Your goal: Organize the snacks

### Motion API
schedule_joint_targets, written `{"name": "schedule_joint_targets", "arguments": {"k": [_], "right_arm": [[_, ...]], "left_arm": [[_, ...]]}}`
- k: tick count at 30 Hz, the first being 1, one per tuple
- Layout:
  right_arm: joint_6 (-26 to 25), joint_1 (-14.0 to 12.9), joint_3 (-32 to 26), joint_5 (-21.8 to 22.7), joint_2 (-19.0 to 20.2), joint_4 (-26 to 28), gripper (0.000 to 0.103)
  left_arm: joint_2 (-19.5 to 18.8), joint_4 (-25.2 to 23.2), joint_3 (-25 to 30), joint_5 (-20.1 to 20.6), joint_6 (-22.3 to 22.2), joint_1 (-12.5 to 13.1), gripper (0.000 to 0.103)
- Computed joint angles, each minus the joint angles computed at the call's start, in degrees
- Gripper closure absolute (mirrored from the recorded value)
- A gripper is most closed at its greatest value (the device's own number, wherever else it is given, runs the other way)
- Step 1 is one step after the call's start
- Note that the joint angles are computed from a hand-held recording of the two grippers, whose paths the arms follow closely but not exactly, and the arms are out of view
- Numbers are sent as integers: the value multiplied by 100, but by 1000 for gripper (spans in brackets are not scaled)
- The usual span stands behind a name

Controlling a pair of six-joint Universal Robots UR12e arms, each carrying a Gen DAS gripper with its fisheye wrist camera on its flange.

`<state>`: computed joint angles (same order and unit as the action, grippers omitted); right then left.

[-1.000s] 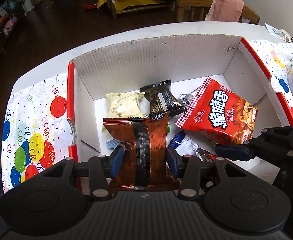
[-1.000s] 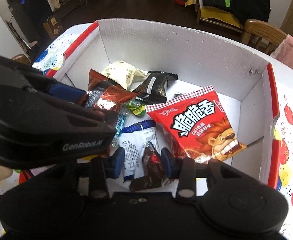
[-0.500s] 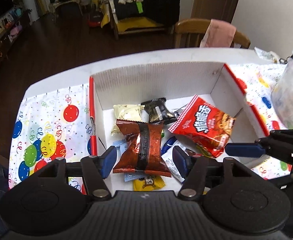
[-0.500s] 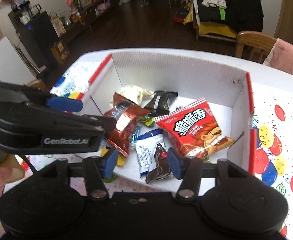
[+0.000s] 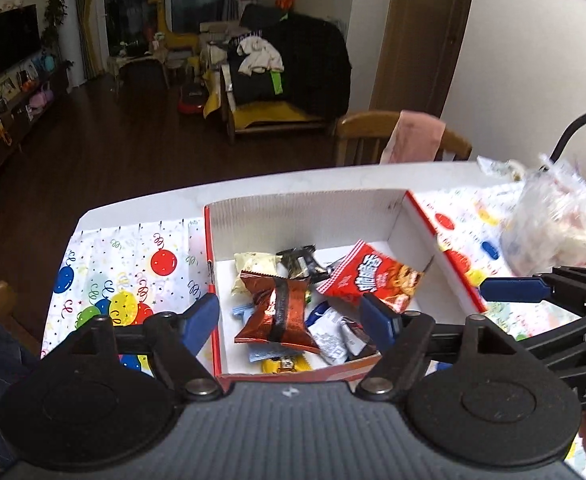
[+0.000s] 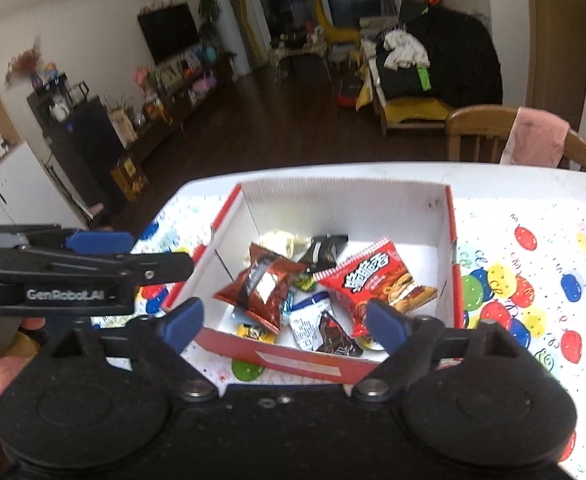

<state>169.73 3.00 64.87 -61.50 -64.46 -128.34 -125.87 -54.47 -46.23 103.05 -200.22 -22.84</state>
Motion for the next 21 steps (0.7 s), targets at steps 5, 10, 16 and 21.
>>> {"name": "schedule_joint_targets", "arguments": {"k": [5,10,16,21], "right_arm": [[90,-48,284,62,-199,-448,2],[-2,-47,535,16,-367,-760,0],[28,-39,798,-92,-539,-1111,0],[200,-63,919,-90,-615,-1271,0]], "left_arm": [[237,402,-365,136,-29,-61,24],[456,704,-716,268,-34,-117,20],[687,950,-1098,283,-120,-139,15],[847,1171,-1389,249,-191,-153,3]]}}
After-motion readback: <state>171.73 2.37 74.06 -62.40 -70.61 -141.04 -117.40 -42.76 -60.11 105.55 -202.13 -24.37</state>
